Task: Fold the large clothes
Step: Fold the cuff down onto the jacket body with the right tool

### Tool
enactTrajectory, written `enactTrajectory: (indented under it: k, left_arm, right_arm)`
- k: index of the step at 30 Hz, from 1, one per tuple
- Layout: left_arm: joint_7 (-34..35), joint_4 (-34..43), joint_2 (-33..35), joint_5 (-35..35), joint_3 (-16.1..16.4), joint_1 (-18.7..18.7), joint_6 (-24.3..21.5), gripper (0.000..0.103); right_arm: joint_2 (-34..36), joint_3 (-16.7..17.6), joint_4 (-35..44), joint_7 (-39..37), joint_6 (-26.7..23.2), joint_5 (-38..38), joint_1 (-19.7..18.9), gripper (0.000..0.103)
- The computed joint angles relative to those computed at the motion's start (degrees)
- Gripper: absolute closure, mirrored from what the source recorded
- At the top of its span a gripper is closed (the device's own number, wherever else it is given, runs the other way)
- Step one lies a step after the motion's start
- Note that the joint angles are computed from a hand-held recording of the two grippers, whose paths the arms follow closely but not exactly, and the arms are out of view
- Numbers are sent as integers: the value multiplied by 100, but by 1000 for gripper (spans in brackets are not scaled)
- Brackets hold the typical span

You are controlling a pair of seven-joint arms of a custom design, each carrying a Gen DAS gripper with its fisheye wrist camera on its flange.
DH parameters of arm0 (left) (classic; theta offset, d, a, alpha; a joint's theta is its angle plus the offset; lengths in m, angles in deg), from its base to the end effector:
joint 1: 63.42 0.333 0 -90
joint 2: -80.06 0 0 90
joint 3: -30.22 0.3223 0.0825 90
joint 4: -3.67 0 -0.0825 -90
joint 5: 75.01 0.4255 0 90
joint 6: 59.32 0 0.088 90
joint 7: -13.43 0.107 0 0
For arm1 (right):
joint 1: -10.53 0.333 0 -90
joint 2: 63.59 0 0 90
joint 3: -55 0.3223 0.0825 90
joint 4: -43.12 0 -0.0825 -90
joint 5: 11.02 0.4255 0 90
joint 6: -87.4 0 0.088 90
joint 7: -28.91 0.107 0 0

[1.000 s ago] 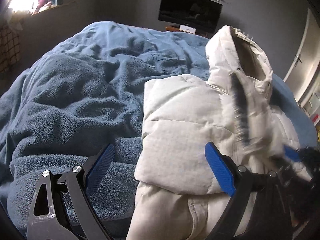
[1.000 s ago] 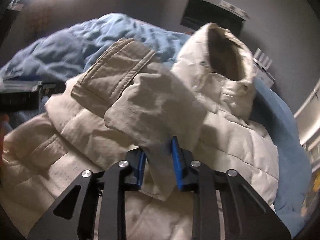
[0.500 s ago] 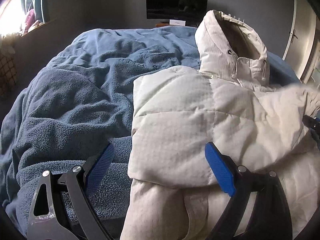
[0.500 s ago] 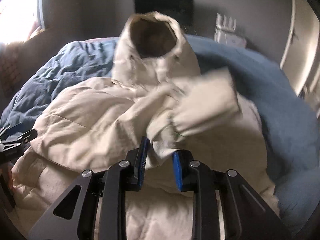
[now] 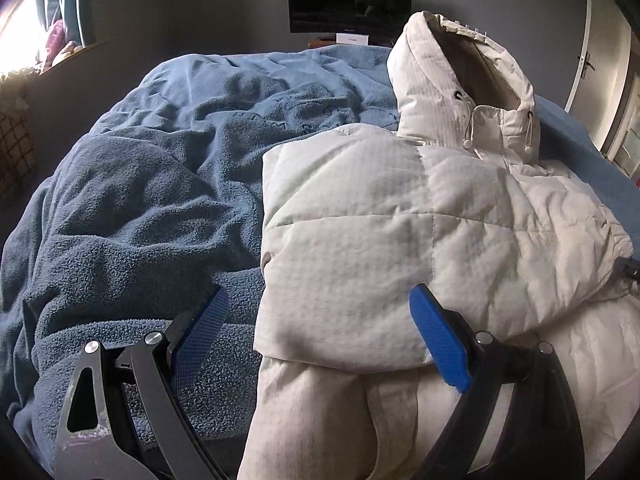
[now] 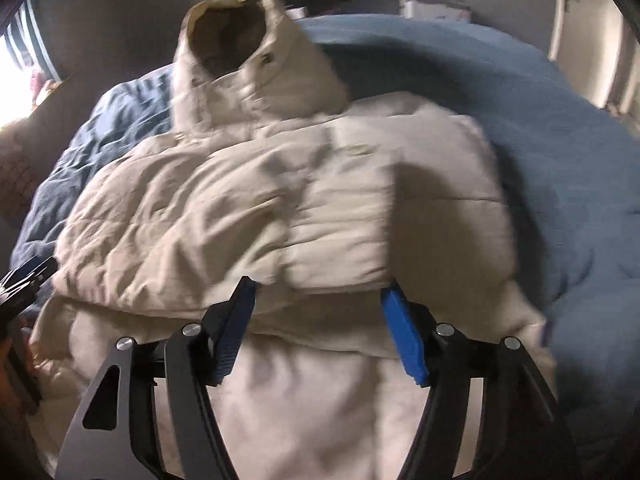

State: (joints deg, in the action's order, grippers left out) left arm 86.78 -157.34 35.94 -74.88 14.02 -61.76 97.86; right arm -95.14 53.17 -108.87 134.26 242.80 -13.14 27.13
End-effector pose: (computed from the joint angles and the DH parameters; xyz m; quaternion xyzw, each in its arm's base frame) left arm 0.3800 -0.0950 0.4677 -0.6774 0.6492 -0.2352 0.2536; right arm 0.4288 0.1142 0.4690 -0.6805 0.6683 -0.1531 0.2584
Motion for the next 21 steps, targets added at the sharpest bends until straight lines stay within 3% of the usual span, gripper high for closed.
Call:
enactTrajectory:
  k: [2, 9, 12, 14, 16, 18, 19, 21]
  left_arm:
    - [6, 15, 17, 27, -25, 3, -2, 15]
    - [-26, 36, 22, 87, -61, 5, -52, 15]
    - [-27, 51, 44, 111, -59, 3, -82, 15]
    - [-27, 59, 56, 118, -55, -6, -86, 15]
    - [-17, 67, 82, 123, -42, -13, -85, 15]
    - [-12, 76, 108, 122, -35, -21, -87, 15]
    - [-14, 79, 117, 125, -39, -20, -90, 15]
    - [-24, 78, 120, 131, -44, -21, -93, 15]
  right_arm:
    - [-69, 340, -17, 329, 71, -482, -420, 41]
    - [433, -240, 273, -39, 213, 140, 91, 41]
    - [627, -705, 347, -535, 165, 1047, 528, 41]
    - [659, -725, 310, -737, 220, 1346, 545, 42]
    - [661, -573, 260, -775, 283, 1344, 402, 52]
    - [577, -218, 144, -612, 470, 952, 94, 79]
    - [507, 25, 86, -387, 549, 563, -141, 80]
    - [354, 88, -22, -276, 700, 383, -198, 85]
